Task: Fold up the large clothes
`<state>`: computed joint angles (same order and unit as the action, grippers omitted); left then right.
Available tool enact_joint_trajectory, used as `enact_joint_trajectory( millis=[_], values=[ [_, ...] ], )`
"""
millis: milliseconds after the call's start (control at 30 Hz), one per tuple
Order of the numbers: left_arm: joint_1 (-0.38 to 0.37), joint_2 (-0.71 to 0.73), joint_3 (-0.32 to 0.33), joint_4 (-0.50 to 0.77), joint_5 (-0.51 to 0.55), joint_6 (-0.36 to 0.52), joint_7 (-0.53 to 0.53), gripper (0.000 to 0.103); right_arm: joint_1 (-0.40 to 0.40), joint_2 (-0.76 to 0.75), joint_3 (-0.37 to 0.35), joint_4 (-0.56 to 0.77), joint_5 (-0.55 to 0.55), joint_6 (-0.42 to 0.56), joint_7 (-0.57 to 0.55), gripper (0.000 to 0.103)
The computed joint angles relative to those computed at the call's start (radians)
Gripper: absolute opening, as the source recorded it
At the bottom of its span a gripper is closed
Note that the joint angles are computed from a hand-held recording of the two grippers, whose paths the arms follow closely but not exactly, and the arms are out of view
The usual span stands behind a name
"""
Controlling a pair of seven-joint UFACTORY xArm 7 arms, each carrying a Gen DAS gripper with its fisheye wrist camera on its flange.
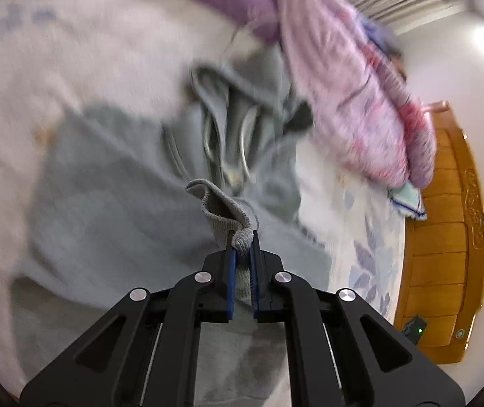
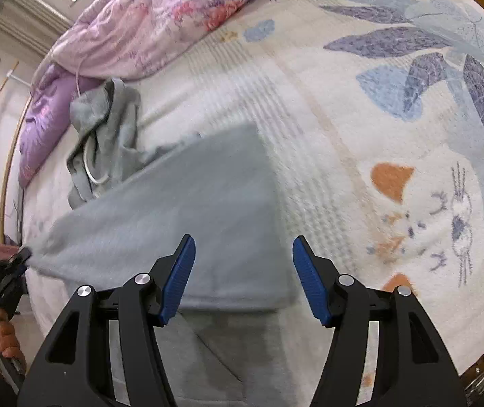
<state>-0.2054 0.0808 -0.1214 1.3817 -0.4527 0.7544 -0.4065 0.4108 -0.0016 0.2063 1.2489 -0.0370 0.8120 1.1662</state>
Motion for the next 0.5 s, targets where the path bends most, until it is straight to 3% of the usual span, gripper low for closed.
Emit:
enact_joint_trajectory(
  millis=[200,367,500],
  values=[
    [0.057,-0.049,0.058,-0.070,0.166,0.046,-0.010,0.006,0.025,0.112,0.004,0.112,-0.009,0.005,-0.016,0.057],
    [0.085,-0.051,0.069,-0.148,0.216,0.095,-0.031,0.006,0.057,0.221,-0.002,0.225,0.001,0.024,-0.066,0.057],
    [0.094,-0.062,0.072,-0.196,0.277,0.083,-0.074,0.006,0.078,0.296,-0.014,0.305,0.011,0.024,-0.113,0.057]
  ],
)
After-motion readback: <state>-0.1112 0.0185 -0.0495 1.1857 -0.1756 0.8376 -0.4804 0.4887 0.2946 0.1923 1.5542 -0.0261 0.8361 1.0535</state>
